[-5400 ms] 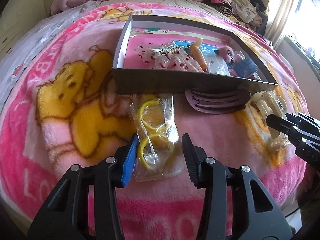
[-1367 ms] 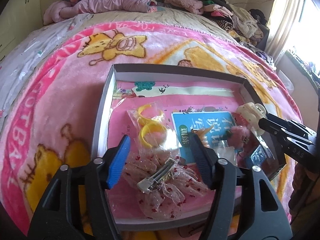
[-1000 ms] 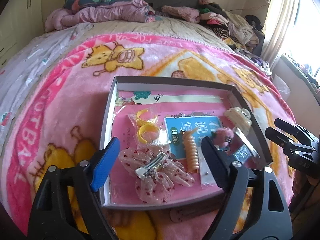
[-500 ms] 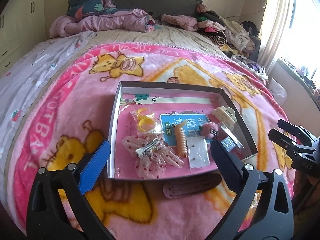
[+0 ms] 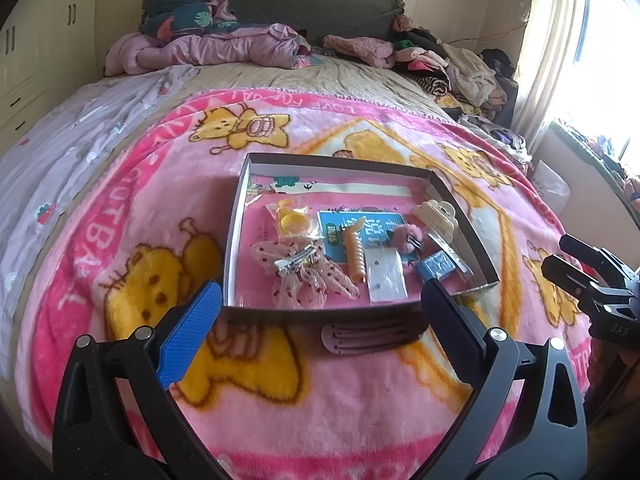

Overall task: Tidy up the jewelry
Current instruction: 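Withdraw both tools from the box toward the remaining items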

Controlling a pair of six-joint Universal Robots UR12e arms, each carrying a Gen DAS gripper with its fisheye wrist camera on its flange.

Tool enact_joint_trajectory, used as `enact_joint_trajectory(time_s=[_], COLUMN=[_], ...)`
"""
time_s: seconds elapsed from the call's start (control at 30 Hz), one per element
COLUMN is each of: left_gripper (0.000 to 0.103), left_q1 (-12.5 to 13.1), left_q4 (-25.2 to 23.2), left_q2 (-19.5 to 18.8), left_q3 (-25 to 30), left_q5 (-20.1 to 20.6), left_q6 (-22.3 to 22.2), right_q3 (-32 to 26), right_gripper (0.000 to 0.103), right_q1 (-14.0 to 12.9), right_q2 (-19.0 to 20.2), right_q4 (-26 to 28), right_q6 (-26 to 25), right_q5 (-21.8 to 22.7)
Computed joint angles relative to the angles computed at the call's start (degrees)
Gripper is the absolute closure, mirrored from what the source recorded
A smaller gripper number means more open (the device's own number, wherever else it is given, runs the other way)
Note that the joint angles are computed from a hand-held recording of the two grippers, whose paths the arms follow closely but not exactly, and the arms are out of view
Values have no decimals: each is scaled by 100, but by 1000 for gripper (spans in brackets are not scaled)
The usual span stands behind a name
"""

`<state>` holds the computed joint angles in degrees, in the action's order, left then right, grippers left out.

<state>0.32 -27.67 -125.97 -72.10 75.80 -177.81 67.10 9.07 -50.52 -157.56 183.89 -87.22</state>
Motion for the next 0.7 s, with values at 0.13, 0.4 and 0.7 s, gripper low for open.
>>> enact_joint_trajectory(time_s=[0.13,0.4,0.7], left_gripper=[12,12,12], left_q1=[1,-10,-64], left_q4=[67,148,15], left_q2=[86,197,204], left_q3=[-169,-397,-510], left_q5=[27,83,183], left_q6=[9,20,129], right_q3=[148,365,617], right_gripper=[10,10,10], right_q1=[8,12,4], right_q2=[-74,-164,-239], right_q4=[-30,-76,-57], right_q6=[-16,-52,-150], right_q5=[9,76,150])
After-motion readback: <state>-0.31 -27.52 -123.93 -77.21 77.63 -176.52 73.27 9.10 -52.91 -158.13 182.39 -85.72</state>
